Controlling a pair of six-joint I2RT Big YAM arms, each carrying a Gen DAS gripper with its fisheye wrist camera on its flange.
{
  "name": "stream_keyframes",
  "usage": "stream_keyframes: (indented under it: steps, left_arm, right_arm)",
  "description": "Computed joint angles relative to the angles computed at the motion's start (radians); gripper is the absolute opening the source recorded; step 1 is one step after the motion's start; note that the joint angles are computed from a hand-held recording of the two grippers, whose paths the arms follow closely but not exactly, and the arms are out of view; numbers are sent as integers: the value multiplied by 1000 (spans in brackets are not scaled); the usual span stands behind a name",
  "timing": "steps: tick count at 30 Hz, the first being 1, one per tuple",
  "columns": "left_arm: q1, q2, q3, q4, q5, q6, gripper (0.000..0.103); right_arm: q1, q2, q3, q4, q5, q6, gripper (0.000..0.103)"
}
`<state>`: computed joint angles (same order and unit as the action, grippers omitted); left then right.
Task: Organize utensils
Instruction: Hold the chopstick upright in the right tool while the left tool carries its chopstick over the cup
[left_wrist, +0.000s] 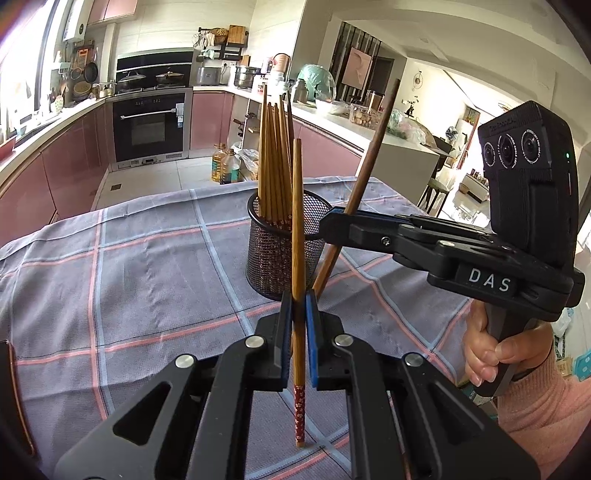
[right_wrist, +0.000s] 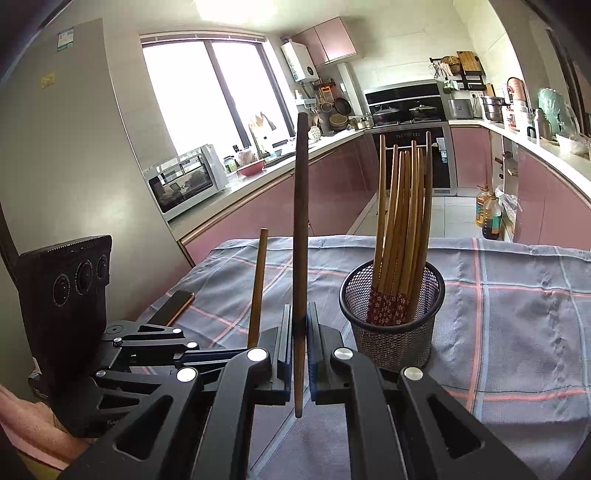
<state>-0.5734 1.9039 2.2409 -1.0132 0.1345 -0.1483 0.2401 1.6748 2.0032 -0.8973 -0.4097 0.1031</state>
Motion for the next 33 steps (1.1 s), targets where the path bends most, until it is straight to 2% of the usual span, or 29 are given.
stream_keyframes:
  steps: [18, 23, 25, 27, 31, 33]
  left_arm:
    - [9, 4, 45, 12, -29, 3, 7]
    - [14, 51, 85, -60, -34, 4, 8]
    - [12, 80, 110, -94, -47, 7, 18]
    - [12, 112, 136, -122, -60, 7, 23]
    - [11, 186, 213, -191, -87, 0, 24]
    - [6, 219, 251, -218, -123, 5, 24]
  right_arm:
    - [-34, -35, -6, 23, 23, -13, 6]
    - [-36, -33, -13, 23, 22, -9, 6]
    - [-39, -34, -19, 24, 17, -6, 6]
    - [-40, -35, -24, 25, 17, -6, 6]
    - [-41, -38, -31, 22, 16, -6, 6]
    - [-43, -37, -33, 20, 14, -5, 6]
